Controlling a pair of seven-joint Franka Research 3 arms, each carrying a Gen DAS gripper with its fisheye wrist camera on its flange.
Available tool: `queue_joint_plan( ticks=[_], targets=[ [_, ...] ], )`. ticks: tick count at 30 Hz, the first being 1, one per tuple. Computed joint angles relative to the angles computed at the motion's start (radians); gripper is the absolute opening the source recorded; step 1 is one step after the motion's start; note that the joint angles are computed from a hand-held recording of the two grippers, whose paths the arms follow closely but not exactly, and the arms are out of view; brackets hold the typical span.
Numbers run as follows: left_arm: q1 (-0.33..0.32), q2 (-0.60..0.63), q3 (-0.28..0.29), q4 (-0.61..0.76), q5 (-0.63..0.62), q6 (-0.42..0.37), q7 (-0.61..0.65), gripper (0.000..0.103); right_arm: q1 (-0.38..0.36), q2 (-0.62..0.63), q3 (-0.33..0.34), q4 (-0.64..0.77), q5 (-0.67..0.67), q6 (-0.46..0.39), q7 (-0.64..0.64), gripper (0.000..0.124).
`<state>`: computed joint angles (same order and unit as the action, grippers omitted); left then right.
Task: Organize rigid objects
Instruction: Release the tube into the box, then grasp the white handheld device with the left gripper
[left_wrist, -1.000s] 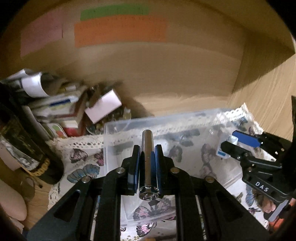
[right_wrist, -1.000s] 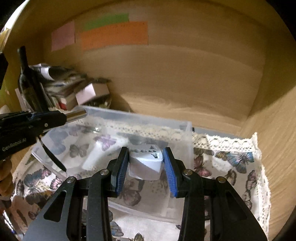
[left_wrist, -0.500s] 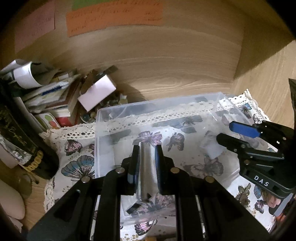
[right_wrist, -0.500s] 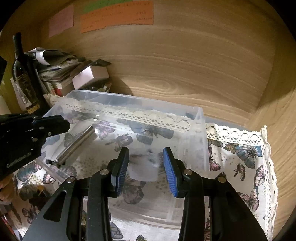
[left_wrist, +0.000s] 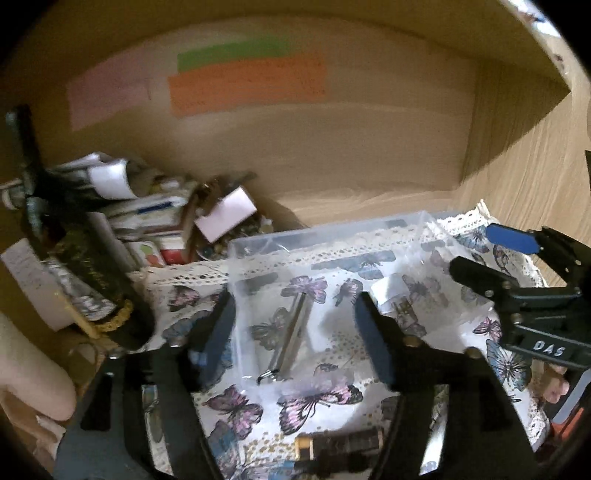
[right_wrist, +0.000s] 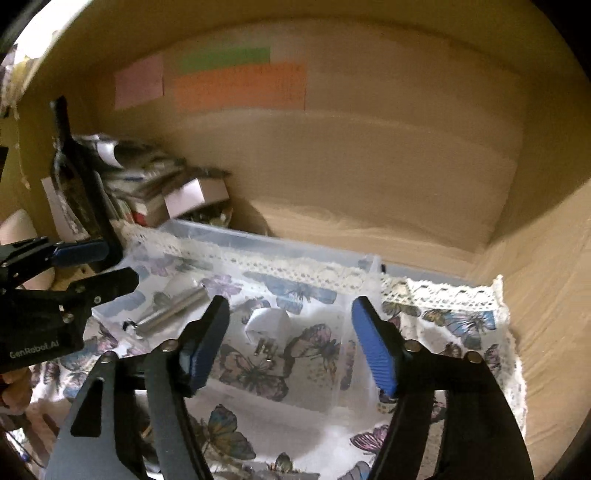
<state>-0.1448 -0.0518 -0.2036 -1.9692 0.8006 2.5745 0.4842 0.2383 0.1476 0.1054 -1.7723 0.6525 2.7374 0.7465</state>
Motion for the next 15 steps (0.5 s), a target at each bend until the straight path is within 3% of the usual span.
queue_joint_plan(
  ticks=[2,4,15],
  targets=[
    [0.0,-0.035,-0.004,-0.028,0.015,-0.001,-0.029,0.09,-0.01,-0.036,0.006,-0.033,0.052,0.015,-0.049,0.077],
    [0.001,-0.071,-0.011,-0.06,0.018,0.008,-0.044,0.094,-0.012,-0.066,0.003,-0.061,0.1,0.027,-0.095,0.082],
    [-0.029,-0.148,-0.06,-0.19,-0.059,0.025,0.003,0.097,0.004,-0.188,-0.054,-0.211,0.167,0.013,-0.157,0.083]
  ],
)
